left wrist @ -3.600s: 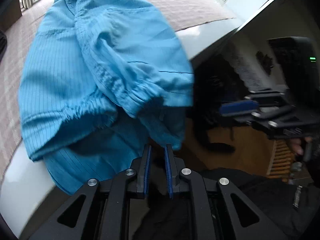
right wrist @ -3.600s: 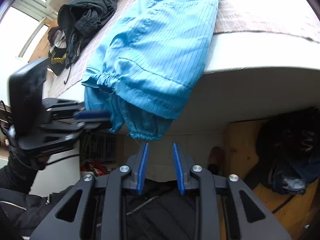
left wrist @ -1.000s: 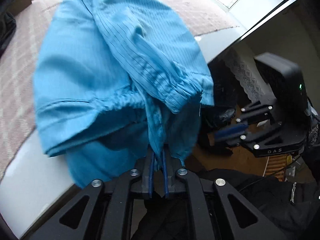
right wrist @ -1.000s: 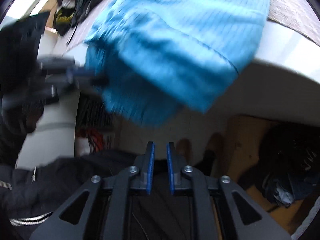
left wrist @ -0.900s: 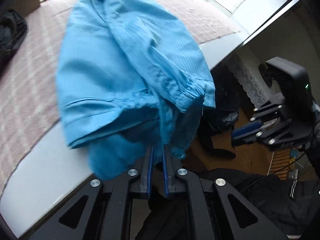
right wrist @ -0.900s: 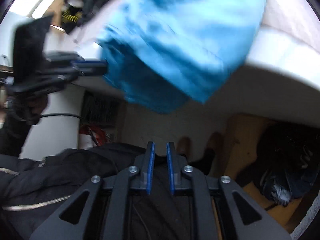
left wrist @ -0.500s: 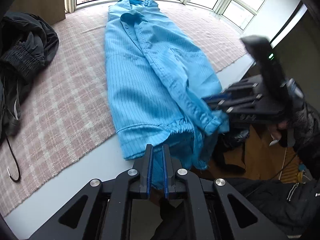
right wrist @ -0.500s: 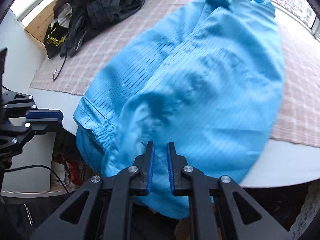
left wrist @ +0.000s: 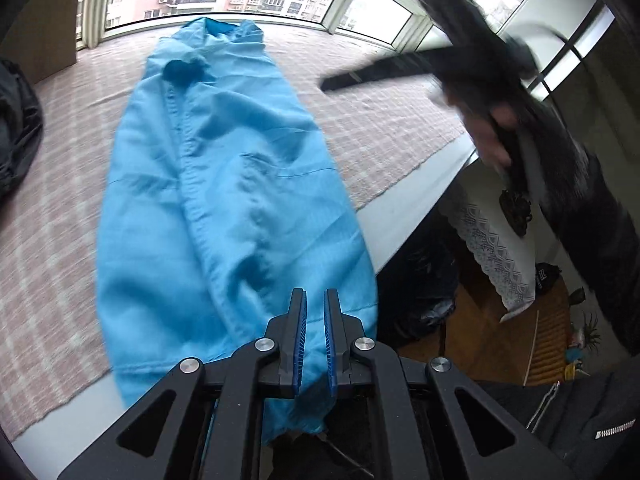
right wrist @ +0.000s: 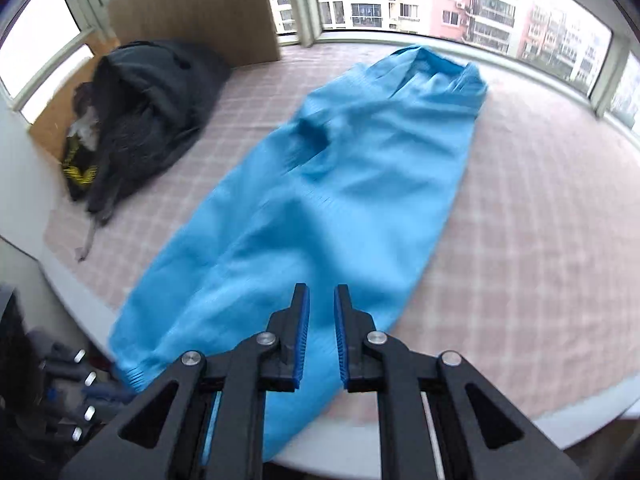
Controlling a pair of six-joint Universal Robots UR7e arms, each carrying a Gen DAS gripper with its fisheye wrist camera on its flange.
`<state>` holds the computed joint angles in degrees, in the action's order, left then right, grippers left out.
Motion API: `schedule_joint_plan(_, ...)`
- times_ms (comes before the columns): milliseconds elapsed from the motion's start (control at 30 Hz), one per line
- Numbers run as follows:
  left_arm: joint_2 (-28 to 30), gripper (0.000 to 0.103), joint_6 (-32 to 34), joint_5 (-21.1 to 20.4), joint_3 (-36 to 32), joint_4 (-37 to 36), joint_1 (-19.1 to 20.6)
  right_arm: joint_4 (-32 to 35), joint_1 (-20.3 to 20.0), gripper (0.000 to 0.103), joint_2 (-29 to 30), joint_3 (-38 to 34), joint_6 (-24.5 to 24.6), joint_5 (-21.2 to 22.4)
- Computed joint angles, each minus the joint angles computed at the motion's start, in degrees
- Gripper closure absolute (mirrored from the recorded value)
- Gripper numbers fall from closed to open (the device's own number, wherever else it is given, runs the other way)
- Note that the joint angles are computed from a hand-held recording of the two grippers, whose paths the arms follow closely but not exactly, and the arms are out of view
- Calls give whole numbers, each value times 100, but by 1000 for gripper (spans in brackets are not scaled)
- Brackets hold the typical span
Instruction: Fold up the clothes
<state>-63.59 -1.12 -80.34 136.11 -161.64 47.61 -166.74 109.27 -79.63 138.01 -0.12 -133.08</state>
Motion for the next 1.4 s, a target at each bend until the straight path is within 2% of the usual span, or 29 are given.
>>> schedule_joint_plan(100, 304, 95, -263, 86, -145, 54, -45, -267, -563, 90, 493, -696, -1099, -154)
schedule_joint_plan(200, 601, 95, -604, 299, -310, 210, -63, -313, -988, 90, 1109, -1507, -1955, -152)
schedule_joint_plan(333, 866, 95, -1200, 820, -487, 452, 31, -58, -1359, 90, 2065, -2530, -2816, -509)
schedule_joint_plan(433, 862, 101, -1589, 997, -517, 461, 162, -10, -1566, 90, 2453, -2949, -3123, -817)
schedule_joint_plan(500, 858, 101, -1759, 1131, -539, 468, 202, -23, -1704, 90, 2388, -3001, -3156, -665)
schedule_joint_plan(600, 844, 101, -1875, 1275, -591, 514, 251, -303, -1844, 89, 2353, -3051, -3261, -933)
schedule_joint_plan(633, 832, 101, -1908, 1321, -605, 531, 263, -205, -1879, 88, 2287, -3070, -3140, -907)
schedule_joint_plan(667, 772, 101, -1952, 1390, -584, 550, 257, 97, -1906, 88, 2166, -3097, -2868, -770)
schedule_joint_plan(700, 698, 101, -1998, 1465, -553, 569, 246, 278, -1867, 88, 2050, -3051, -2799, -588)
schedule_joint_plan(800, 421, 101, -2203, 1547, -442, 641, 259, 585, -1599, 86, 1736, -2784, -3028, 63)
schedule_joint_plan(867, 257, 101, -2316, 1621, -359, 729, 188, 1094, -1375, 86, 1623, -2645, -3162, 487)
schedule_joint_plan(967, 108, 102, -2420, 1669, -239, 730, 43, 1618, -1087, 86, 1823, -2517, -3423, 756)
schedule_joint_plan(1000, 102, 102, -2426, 1682, -214, 720, -14, 1632, -1021, 86, 1957, -2509, -3497, 724)
schedule_joint_plan(1100, 180, 100, -2407, 1645, -180, 593, -71, 1103, -948, 86, 2445, -2602, -3622, 287)
schedule_joint_plan(1200, 478, 99, -2356, 1708, -292, 622, 82, 1064, -1118, 84, 2607, -2916, -3180, 234)
schedule_joint_plan(1267, 526, 101, -2379, 1756, -190, 473, 155, 1243, -1236, 75, 2586, -3092, -2799, 338)
schedule_joint_plan(1333, 502, 101, -2412, 1738, -89, 334, 229, 1332, -1310, 74, 2539, -3145, -2642, 462)
schedule_joint_plan(1400, 301, 101, -2573, 1624, -36, 455, 238, 1330, -1253, 73, 2546, -3126, -2592, 328)
